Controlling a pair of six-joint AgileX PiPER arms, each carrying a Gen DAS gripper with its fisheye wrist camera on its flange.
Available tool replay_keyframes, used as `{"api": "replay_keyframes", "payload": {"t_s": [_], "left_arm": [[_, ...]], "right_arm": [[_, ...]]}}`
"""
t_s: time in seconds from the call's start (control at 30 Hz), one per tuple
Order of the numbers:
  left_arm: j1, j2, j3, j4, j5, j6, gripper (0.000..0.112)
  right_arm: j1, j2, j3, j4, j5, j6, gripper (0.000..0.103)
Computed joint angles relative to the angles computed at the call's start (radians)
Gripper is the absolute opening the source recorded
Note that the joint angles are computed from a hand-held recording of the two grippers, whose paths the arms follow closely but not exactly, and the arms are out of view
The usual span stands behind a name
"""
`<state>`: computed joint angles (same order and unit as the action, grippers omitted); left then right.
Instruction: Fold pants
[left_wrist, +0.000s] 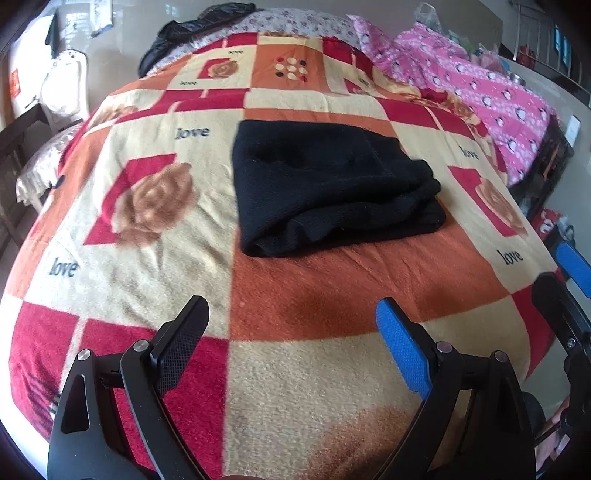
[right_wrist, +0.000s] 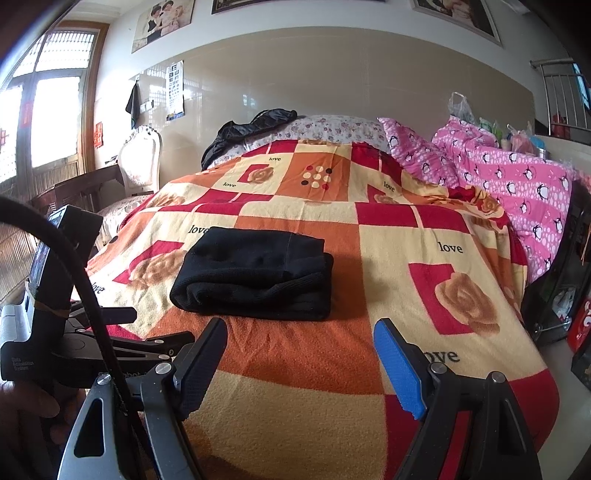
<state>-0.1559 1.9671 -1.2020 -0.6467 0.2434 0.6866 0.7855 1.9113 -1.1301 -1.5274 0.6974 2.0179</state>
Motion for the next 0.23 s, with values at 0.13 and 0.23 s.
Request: {"api": "replay_keyframes", "payload": {"t_s": [0.13, 0.23], "left_arm": [[-0.002, 0.003, -0.003, 0.046, -0.009, -0.048, 0.092], [-0.01, -0.002, 0.004, 0.031, -0.014, -0.013, 0.092]], "right_arm": [[0.001, 0.003, -0.003, 0.001, 0.002, -0.002, 0.079], [0.001, 0.001, -0.001, 0.0, 0.001, 0.001, 0.079]]}}
